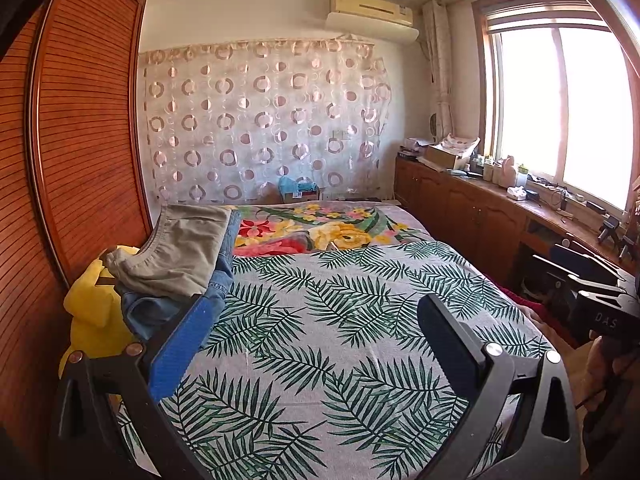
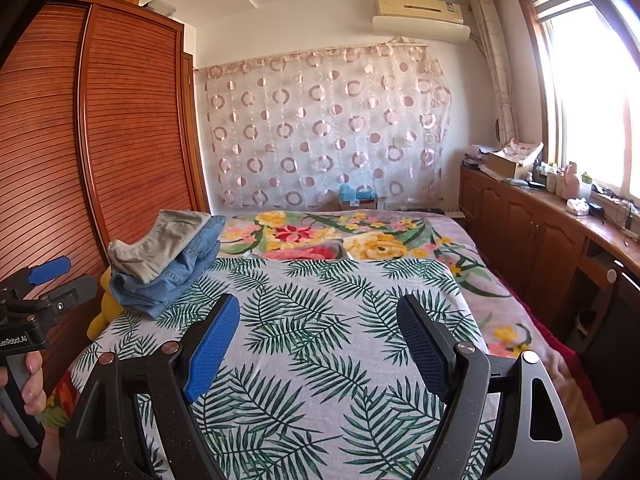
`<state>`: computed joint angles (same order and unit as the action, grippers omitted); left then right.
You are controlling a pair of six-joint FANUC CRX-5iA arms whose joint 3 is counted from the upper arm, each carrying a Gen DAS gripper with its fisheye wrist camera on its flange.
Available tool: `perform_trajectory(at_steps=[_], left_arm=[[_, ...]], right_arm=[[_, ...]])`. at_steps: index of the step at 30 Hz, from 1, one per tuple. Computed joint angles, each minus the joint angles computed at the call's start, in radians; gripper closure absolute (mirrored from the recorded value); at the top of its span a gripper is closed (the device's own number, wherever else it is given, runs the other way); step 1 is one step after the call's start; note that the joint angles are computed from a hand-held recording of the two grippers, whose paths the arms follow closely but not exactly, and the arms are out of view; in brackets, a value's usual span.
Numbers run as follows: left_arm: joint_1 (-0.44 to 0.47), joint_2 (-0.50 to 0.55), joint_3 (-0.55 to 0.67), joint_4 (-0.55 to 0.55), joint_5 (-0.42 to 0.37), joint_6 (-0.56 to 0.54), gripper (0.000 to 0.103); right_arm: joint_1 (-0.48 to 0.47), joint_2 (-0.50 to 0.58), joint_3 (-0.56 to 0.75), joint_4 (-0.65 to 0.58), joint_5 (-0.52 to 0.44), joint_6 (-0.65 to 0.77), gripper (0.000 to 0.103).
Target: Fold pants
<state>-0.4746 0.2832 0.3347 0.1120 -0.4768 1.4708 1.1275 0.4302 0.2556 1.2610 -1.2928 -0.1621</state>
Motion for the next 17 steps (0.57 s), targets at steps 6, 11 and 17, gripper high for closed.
perform_trajectory(at_steps=[6,11,17], left_arm=[[0.001,0.001,0.0,0.002,0.001,-0.003,0.001],[0.001,0.0,-0.003,0.005,0.005,-0.006,0.001],[0.001,0.0,-0.003,0.005,0.004,-0.006,0.001]], right_arm=[[0.0,0.0,0.001,0.001,0.0,0.001,0.021],[0.001,-0.001,-0.001,0.0,-0.001,-0.001,0.021],[0.001,-0.002,-0.004,0.003,0.0,-0.003,0.021]])
